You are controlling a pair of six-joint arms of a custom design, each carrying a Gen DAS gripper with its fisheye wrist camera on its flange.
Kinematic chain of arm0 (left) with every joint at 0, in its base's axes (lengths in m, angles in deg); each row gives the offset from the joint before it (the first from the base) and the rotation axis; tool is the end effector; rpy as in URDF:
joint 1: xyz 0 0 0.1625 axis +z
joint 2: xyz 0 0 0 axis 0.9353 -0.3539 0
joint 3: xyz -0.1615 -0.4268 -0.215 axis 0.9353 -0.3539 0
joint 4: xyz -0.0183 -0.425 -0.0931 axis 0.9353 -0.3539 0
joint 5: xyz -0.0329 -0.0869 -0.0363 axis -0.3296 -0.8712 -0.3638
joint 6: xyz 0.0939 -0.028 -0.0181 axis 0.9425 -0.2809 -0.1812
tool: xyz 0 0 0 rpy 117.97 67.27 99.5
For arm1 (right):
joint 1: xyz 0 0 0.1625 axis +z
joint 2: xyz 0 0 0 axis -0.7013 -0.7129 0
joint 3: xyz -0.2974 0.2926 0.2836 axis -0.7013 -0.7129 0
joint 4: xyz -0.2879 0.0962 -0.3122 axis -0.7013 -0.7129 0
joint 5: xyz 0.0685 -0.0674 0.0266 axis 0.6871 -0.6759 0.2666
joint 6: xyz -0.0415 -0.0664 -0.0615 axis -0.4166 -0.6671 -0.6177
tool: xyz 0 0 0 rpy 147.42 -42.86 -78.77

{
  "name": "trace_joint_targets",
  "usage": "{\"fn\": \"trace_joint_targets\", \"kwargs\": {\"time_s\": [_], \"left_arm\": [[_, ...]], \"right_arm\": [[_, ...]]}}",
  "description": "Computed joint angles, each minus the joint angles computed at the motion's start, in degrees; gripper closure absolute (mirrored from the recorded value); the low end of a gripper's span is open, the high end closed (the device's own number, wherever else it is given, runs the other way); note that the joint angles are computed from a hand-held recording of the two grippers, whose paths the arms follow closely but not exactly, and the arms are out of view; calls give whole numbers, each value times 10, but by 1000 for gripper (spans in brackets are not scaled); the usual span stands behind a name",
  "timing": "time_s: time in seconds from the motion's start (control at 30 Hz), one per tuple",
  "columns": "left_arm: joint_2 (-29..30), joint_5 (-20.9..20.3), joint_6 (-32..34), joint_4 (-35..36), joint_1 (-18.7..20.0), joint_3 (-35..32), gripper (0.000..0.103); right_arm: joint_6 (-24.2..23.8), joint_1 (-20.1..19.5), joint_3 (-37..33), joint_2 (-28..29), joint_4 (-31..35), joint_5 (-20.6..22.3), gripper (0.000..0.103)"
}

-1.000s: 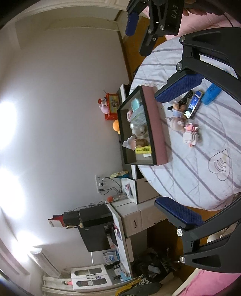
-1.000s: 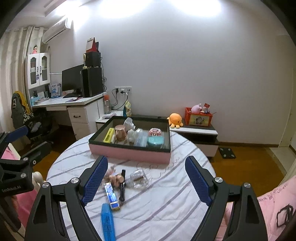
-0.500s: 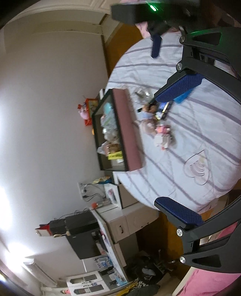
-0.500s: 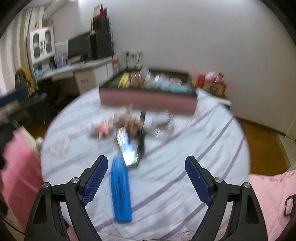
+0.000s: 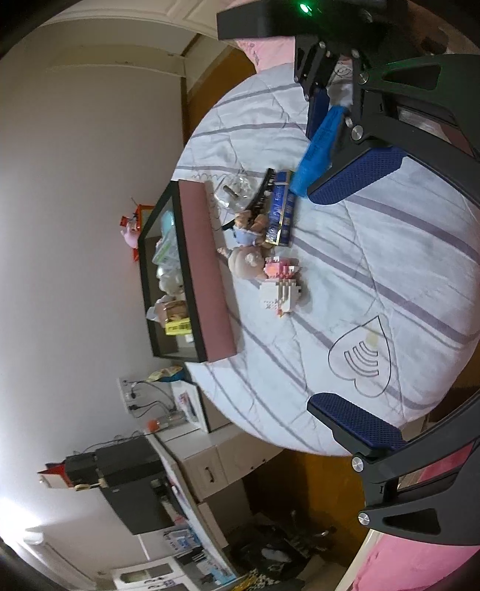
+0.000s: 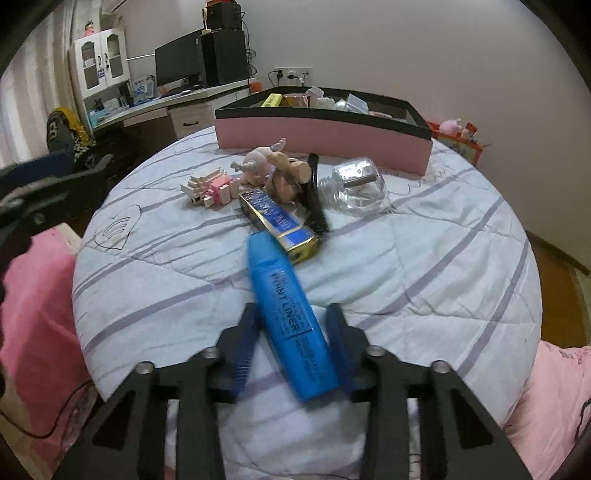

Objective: Organize rigid objects
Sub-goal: 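Grasp the blue highlighter with the right tool while the left tool grasps the white-pink block figure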

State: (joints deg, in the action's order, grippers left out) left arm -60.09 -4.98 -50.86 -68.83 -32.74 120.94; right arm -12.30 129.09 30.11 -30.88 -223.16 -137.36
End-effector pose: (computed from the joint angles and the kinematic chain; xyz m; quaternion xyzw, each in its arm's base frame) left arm -0.3619 -0.5531 0.0026 0.0781 0.7935 -0.4193 0.4341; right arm 0.0606 -0.6327 0.2722 0.4459 -0.8585 0.1685 0.1893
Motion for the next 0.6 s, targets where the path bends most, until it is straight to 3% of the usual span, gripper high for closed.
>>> {"fn": "trace_joint_targets", "kwargs": {"time_s": [0.13, 0.37, 0.6], "left_arm": [[5, -5, 9, -3, 10, -10, 0], [8, -22, -6, 25, 37, -27, 0], [16, -45, 4, 24, 72, -55, 0]], "right_arm": [[-2, -9, -17, -10, 34, 3, 71], [4, -22, -32, -21, 36, 0, 76], [40, -14, -100, 27, 48, -13, 76]]}}
